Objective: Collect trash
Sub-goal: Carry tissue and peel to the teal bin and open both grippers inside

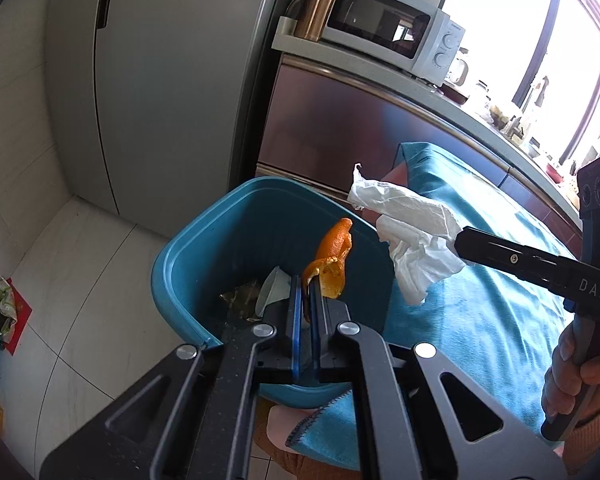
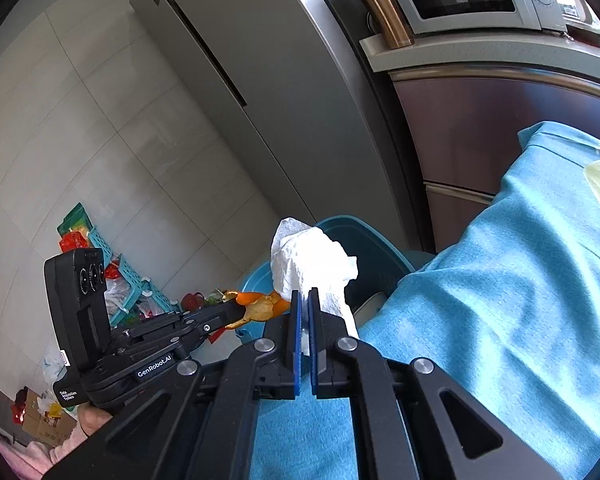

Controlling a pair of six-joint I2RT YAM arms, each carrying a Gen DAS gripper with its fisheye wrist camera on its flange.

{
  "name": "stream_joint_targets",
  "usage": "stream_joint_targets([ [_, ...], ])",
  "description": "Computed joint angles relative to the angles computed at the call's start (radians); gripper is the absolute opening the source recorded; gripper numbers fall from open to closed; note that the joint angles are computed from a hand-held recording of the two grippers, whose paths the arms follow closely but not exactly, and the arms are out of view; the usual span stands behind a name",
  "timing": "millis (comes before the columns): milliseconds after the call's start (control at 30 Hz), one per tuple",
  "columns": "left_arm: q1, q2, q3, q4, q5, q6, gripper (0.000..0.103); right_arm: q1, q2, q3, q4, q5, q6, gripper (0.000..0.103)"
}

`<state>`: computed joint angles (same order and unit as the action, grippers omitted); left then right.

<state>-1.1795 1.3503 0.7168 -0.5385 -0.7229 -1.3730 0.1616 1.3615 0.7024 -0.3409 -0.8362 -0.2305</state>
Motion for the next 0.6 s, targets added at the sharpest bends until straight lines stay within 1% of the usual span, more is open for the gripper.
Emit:
stream_joint_targets([
  [200,0.038,0.029,-0.016,0.058,0.026,0.032,0.004,0.069,0.048,0.002,0.050,0.052,0.050,0.003],
  [333,0.064,0.046,-0.033,0.106,0.049,0.047,0.005,0.100,0.085,0.013,0.069,0.079,0.073,0.006],
  [533,0.117,0.080,-0.078,0.238,0.097,0.083,0.011,0.092,0.104,0.016,0.069,0.076,0.079,0.007],
  [567,0.126,0.087,-0.085,0.260,0.108,0.088,0.015,0.091,0.105,0.015,0.071,0.076,0.079,0.007],
  [600,0.136,0.094,-0.089,0.274,0.114,0.093,0.016,0.086,0.104,0.014,0.070,0.074,0.077,0.007],
])
